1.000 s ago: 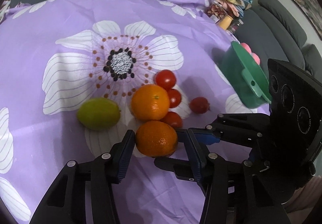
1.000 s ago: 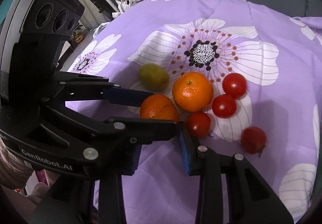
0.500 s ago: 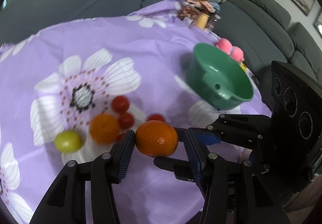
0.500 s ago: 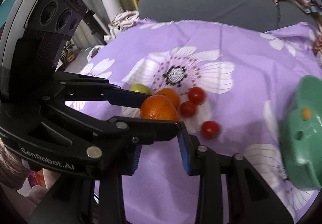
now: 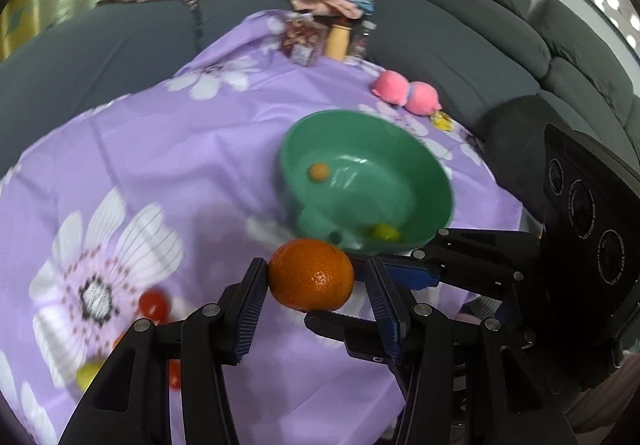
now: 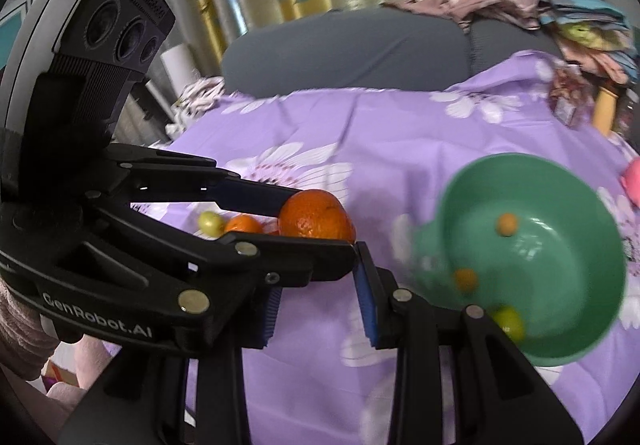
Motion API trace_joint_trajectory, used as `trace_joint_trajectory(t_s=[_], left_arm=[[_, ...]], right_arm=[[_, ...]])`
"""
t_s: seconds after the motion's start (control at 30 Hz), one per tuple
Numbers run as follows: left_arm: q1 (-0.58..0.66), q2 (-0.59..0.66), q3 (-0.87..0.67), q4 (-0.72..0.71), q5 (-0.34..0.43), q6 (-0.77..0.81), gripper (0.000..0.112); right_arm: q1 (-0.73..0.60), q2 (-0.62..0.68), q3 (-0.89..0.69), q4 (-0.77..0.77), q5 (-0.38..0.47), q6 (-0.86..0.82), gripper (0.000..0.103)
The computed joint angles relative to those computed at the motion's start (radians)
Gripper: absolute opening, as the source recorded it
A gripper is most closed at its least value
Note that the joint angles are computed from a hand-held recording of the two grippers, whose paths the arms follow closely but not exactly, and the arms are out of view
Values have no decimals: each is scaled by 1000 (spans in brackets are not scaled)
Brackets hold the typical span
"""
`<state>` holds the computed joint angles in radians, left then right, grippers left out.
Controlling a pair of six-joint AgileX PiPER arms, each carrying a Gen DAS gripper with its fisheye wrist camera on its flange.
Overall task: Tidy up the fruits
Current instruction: 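Carry the tangerine into the green bowl and open the right tool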
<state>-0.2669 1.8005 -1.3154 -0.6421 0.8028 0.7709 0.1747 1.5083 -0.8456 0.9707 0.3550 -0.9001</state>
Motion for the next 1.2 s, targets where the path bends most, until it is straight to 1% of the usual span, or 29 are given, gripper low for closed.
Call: trace_joint_trajectory(t_s=[0.17,0.27,0.4,0.67,0.73,0.87,0.93,0.97,1.0,1.1,1.17,1.2], left_arm=[[-73,67,-110,29,18,-36,51],[-109,111,-170,42,31,-52,51],[-144,179,-257,51,66,-78,51],[-184,253,-339,74,92,-126,51],[-188,265,-350,76,97,-135,51],[-183,264,-339,51,100,-128,51],[-183,244,-318,56,80,-122,57],[-183,236,-310,64,67,-130,69],[-179,226,-299,68,53,-136,78],[-155,193,-265,58,35,-137,80],[-140,161,-226,69,6,-144,80],[-131,141,-202,70,-8,-138,80]], right_arm=[[-100,-25,24,64,13,-77,34],[-145,-21,31,97,10,-114,34],[-191,-3,35,140,11,-161,34],[-256,33,42,204,22,-238,35],[-261,43,41,199,17,-234,36],[-255,50,36,140,-6,-165,37],[-253,47,36,121,-12,-150,39],[-249,42,40,111,-20,-140,43],[-241,32,46,98,-29,-124,46],[-221,6,57,42,-57,-72,46],[-202,-16,65,-22,-82,-9,47],[-186,-31,71,-77,-99,48,50]])
